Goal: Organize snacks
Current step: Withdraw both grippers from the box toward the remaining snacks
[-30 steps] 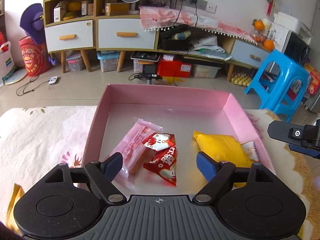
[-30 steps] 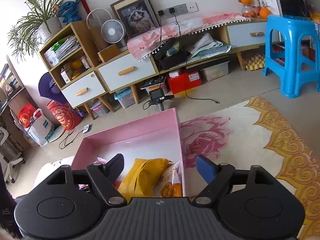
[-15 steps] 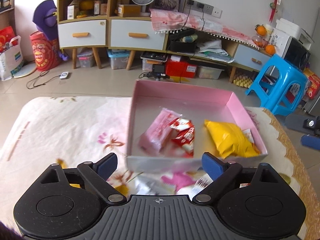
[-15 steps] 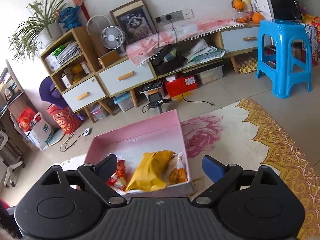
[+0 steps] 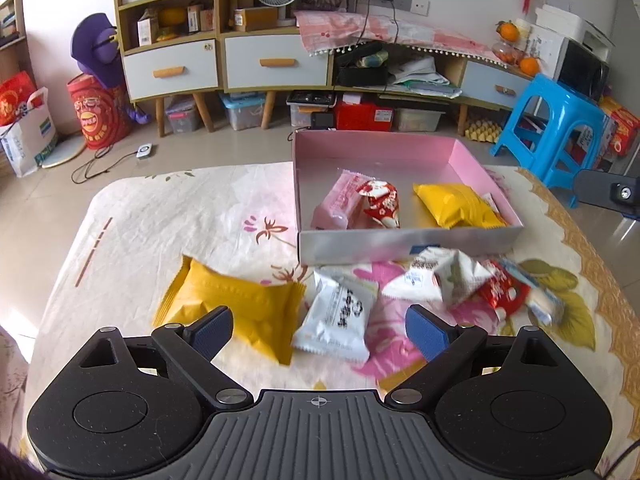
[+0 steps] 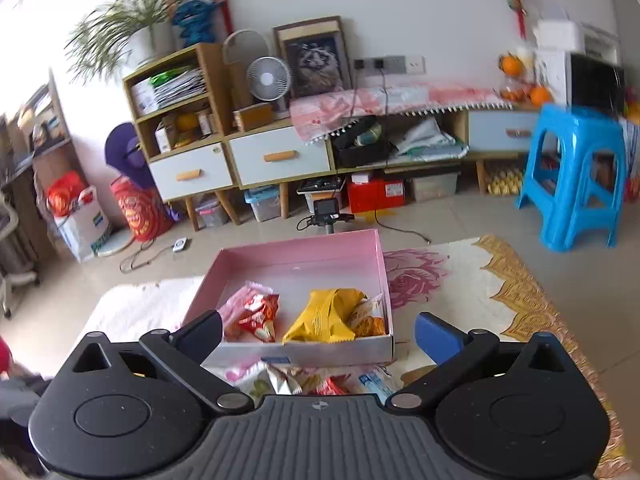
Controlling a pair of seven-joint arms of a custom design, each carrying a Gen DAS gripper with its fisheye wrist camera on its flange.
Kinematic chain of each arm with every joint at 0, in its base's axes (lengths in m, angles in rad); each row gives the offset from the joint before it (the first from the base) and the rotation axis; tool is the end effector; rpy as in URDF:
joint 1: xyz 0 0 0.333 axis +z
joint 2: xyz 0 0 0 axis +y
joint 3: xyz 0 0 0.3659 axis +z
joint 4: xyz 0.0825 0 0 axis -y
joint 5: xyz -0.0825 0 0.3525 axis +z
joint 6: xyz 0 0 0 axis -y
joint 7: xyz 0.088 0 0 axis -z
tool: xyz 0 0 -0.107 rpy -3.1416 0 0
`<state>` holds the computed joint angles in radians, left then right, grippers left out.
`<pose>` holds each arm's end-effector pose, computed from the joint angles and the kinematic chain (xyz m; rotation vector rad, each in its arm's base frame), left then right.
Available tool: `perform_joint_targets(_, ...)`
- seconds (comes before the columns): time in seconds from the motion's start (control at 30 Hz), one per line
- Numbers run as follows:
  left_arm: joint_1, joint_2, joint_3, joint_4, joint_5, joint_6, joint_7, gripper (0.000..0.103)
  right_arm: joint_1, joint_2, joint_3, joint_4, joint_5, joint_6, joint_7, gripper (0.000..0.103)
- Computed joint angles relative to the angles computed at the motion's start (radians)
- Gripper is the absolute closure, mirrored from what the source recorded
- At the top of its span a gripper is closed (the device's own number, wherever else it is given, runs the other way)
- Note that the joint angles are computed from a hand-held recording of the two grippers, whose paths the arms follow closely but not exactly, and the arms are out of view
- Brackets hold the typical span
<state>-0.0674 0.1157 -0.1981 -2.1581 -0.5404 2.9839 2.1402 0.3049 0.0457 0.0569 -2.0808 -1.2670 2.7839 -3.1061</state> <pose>0.5665 -0.1122 0.4910 -1.5365 2.1303 -0.8770 0.5092 0.2380 0.5213 -1.5054 1.7760 -0.8251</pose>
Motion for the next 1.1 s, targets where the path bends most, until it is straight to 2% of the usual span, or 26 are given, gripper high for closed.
perform_joint_targets(0.07,0.027,-0.017,-0.033,-0.011,-0.115,-0.011,0.103,0.006,0.01,-0.015,0.005,-0.015,-0.101,-0.018,0.065,0.008)
perform_joint_targets(0.13,0.031,-0.03,-0.041,-0.028,-0.213,0.0,0.178,0.006,0.014,-0.024,0.013,-0.028,-0.165,-0.028,0.079,0.008)
perform_joint_targets(0.27,0.022,-0.055,-0.032,-0.055,-0.351,-0.022,0.323,0.005,0.005,-0.042,0.017,-0.061,-0.071,0.01,-0.059,0.008)
perform_joint_targets(0.4,0.008,-0.078,-0.003,-0.082,-0.435,-0.071,0.408,0.005,-0.003,-0.065,0.021,-0.107,0.038,0.042,-0.184,0.008)
perform_joint_targets(0.53,-0.005,-0.096,0.019,-0.107,-0.482,-0.104,0.471,0.005,-0.011,-0.09,0.029,-0.152,0.077,0.071,-0.242,0.008)
perform_joint_targets(0.8,-0.029,-0.112,0.031,-0.135,-0.681,-0.118,0.731,0.005,-0.04,-0.122,0.037,-0.237,0.164,0.155,-0.32,0.008)
perform_joint_targets(0.97,-0.034,-0.11,0.036,-0.147,-0.668,-0.143,0.761,0.005,-0.04,-0.127,0.04,-0.283,0.263,0.199,-0.44,0.008)
perform_joint_targets(1.1,-0.032,-0.1,0.038,-0.156,-0.626,-0.142,0.685,0.005,-0.029,-0.138,0.055,-0.326,0.352,0.189,-0.545,0.008)
